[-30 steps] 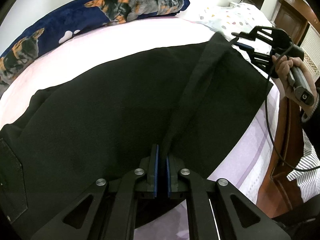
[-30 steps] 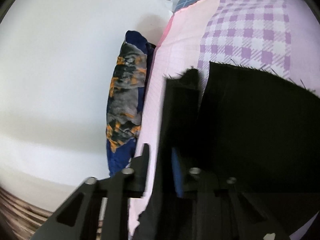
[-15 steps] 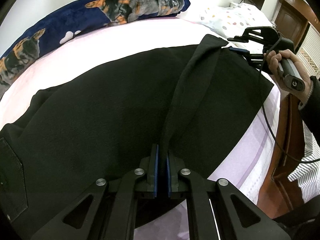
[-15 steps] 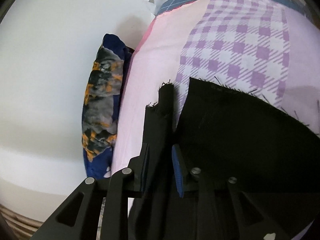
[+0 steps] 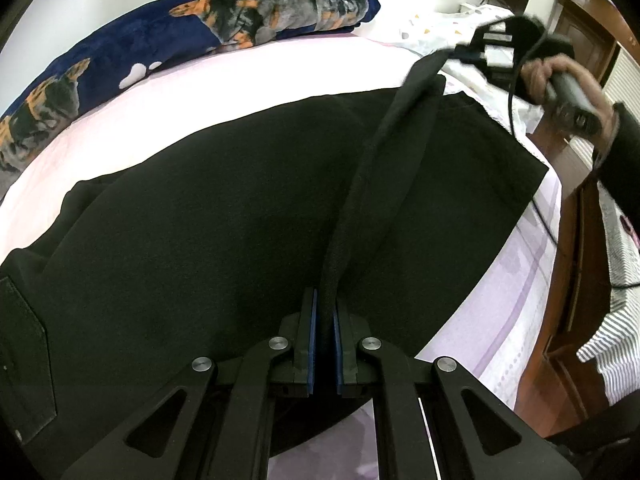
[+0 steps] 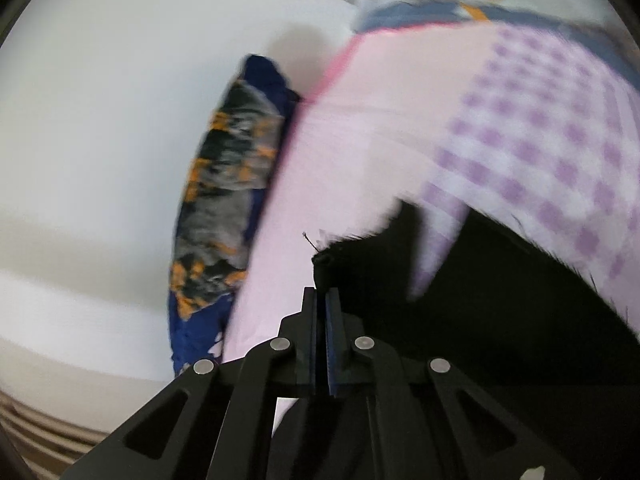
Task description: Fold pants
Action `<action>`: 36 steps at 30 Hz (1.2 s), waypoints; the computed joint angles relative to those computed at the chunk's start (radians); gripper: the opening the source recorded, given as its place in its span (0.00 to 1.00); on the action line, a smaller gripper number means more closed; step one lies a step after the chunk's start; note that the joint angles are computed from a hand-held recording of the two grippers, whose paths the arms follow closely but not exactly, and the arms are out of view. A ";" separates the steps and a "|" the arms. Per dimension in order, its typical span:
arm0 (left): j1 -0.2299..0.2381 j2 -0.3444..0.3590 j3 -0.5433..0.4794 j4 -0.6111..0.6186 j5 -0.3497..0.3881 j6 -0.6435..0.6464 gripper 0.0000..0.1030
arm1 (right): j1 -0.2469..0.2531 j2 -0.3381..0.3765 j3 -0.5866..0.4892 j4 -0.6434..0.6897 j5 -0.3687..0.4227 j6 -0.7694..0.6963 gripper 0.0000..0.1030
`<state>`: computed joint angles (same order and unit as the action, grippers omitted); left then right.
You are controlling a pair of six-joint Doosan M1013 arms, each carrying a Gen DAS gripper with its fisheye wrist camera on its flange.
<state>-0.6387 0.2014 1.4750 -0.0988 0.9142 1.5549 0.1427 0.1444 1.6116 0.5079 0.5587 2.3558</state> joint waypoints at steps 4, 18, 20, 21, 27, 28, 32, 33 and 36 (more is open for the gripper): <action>-0.011 -0.001 -0.003 0.037 -0.002 -0.022 0.08 | 0.003 0.006 -0.065 -0.003 0.036 -0.050 0.05; -0.020 -0.012 0.000 0.048 -0.015 0.026 0.08 | 0.057 -0.176 0.068 -0.344 0.060 0.285 0.04; -0.026 -0.008 0.000 0.059 -0.005 0.034 0.08 | 0.061 -0.210 0.120 -0.396 0.081 0.376 0.04; -0.031 -0.008 0.002 0.071 -0.005 0.036 0.08 | 0.062 -0.223 0.141 -0.417 0.093 0.413 0.04; -0.043 -0.002 0.000 0.116 -0.002 0.035 0.08 | 0.049 -0.251 0.241 -0.371 0.097 0.463 0.04; -0.044 -0.002 -0.001 0.120 -0.002 0.034 0.08 | 0.046 -0.253 0.253 -0.350 0.072 0.452 0.04; -0.050 0.000 -0.001 0.141 0.003 0.024 0.08 | 0.030 -0.260 0.287 -0.238 -0.025 0.359 0.07; -0.050 0.000 -0.002 0.142 0.004 0.023 0.08 | 0.030 -0.259 0.287 -0.236 -0.023 0.362 0.08; -0.050 0.002 -0.004 0.141 0.005 0.019 0.08 | 0.032 -0.255 0.288 -0.222 -0.010 0.340 0.12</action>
